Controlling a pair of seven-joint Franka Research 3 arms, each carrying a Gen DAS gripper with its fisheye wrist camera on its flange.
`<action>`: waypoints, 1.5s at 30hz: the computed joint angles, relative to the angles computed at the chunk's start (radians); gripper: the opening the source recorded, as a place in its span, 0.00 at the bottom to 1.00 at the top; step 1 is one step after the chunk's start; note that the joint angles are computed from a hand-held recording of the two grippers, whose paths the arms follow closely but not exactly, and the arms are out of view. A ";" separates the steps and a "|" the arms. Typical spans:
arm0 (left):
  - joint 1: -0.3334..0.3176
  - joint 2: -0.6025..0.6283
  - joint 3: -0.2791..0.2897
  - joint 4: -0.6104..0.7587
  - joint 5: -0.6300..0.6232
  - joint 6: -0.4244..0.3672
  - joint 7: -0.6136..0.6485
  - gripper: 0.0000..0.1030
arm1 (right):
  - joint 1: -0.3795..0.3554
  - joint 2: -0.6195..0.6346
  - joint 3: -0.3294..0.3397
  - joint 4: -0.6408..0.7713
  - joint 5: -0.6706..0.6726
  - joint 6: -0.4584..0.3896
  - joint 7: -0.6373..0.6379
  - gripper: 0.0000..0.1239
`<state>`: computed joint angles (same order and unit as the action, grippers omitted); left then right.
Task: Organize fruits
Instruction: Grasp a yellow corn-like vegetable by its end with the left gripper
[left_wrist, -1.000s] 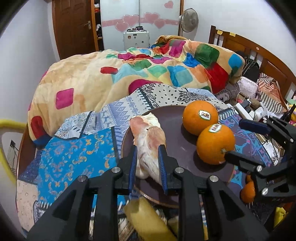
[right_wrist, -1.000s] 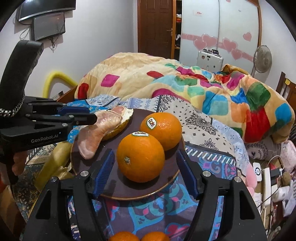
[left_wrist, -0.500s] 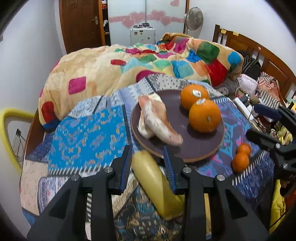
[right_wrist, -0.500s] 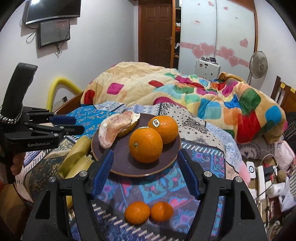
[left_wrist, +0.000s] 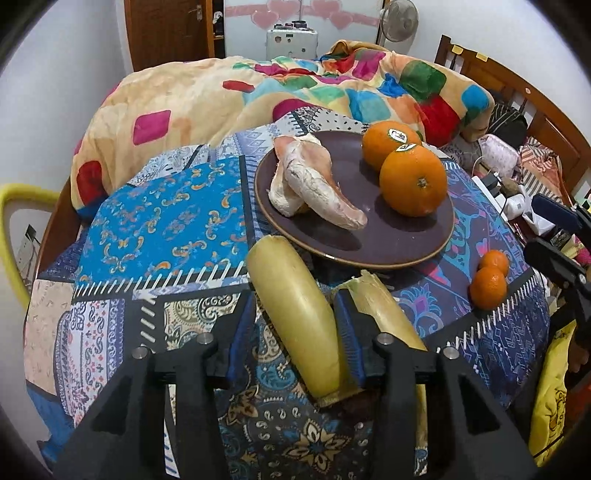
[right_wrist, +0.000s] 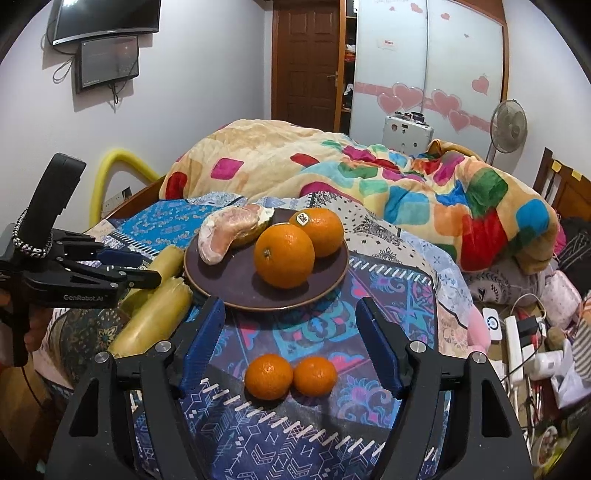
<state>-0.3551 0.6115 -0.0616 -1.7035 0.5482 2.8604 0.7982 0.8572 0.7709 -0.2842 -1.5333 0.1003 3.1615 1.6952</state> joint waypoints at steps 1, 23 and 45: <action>-0.004 0.009 0.001 0.014 0.001 -0.013 0.004 0.43 | 0.000 0.004 -0.001 0.004 0.000 -0.002 0.000 0.57; 0.061 0.007 -0.049 -0.002 -0.089 -0.026 0.147 0.38 | -0.015 0.035 0.003 0.023 0.016 -0.001 0.008 0.57; -0.118 -0.179 0.158 -0.154 0.314 0.116 -0.274 0.33 | -0.010 -0.043 -0.001 -0.139 0.099 0.050 -0.036 0.57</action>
<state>-0.4728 0.4321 0.0966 -1.8571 0.8620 2.9768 0.5239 0.8475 0.7277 -0.2853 -1.6722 0.1991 3.2112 1.6591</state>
